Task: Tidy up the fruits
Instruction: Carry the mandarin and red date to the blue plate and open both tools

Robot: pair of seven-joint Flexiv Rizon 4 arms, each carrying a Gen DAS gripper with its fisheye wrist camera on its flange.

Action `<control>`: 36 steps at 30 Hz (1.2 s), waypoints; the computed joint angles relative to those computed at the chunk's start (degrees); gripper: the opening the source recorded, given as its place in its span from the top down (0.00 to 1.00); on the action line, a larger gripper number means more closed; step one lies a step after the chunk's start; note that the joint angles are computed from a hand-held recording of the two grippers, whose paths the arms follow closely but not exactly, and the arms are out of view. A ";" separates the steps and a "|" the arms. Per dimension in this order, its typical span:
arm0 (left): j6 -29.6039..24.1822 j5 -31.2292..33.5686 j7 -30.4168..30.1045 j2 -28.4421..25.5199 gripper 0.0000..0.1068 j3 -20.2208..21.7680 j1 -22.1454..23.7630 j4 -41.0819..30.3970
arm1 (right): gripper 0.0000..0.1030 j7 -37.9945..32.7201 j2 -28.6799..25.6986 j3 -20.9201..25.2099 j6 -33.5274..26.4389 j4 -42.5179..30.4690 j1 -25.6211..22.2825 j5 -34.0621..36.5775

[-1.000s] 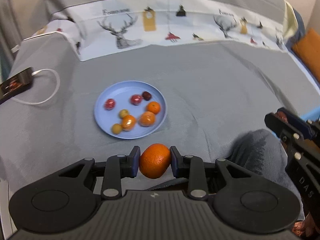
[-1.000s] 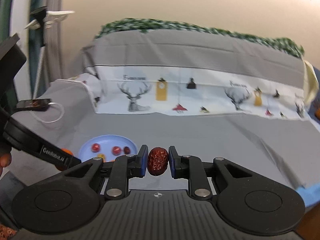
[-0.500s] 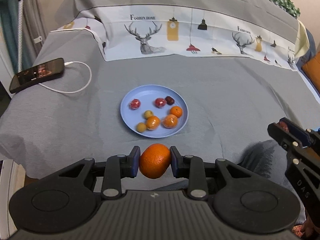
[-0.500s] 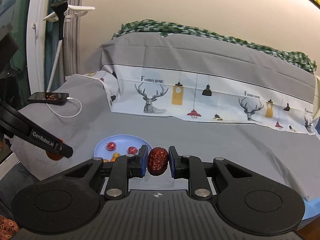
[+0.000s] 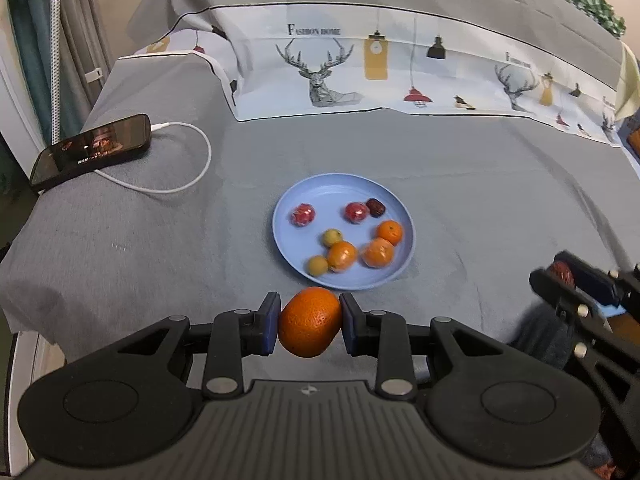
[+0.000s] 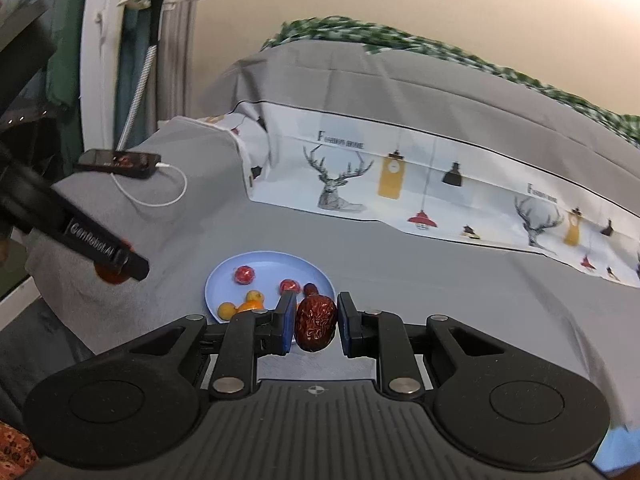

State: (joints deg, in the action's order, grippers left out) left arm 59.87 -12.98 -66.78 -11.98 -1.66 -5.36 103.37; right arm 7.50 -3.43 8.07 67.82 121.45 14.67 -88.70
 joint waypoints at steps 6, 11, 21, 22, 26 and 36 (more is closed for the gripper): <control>-3.11 4.08 -4.30 -6.41 0.67 0.67 -0.61 -8.16 | 0.78 -2.17 -6.01 -1.92 4.51 -4.40 -0.11 2.20; -6.78 5.71 -5.83 -11.98 0.67 0.55 -1.02 -15.16 | 0.78 -5.04 -11.50 -3.85 7.42 -8.18 0.49 6.01; -12.04 8.21 -8.19 -23.36 0.67 0.95 -3.00 -29.36 | 0.78 -12.68 -21.01 -9.61 12.89 -15.35 3.16 14.91; -12.36 8.44 -8.41 -24.35 0.67 1.06 -3.21 -30.66 | 0.78 -13.71 -21.81 -10.14 13.32 -15.94 3.47 16.06; -14.51 9.27 -9.43 -28.76 0.67 1.60 -3.89 -36.55 | 0.78 -17.82 -24.87 -12.03 14.59 -18.01 4.80 20.58; -19.21 10.86 -10.86 -37.63 0.67 2.49 -4.81 -48.14 | 0.78 -30.53 -31.20 -13.95 14.44 -23.29 7.14 33.73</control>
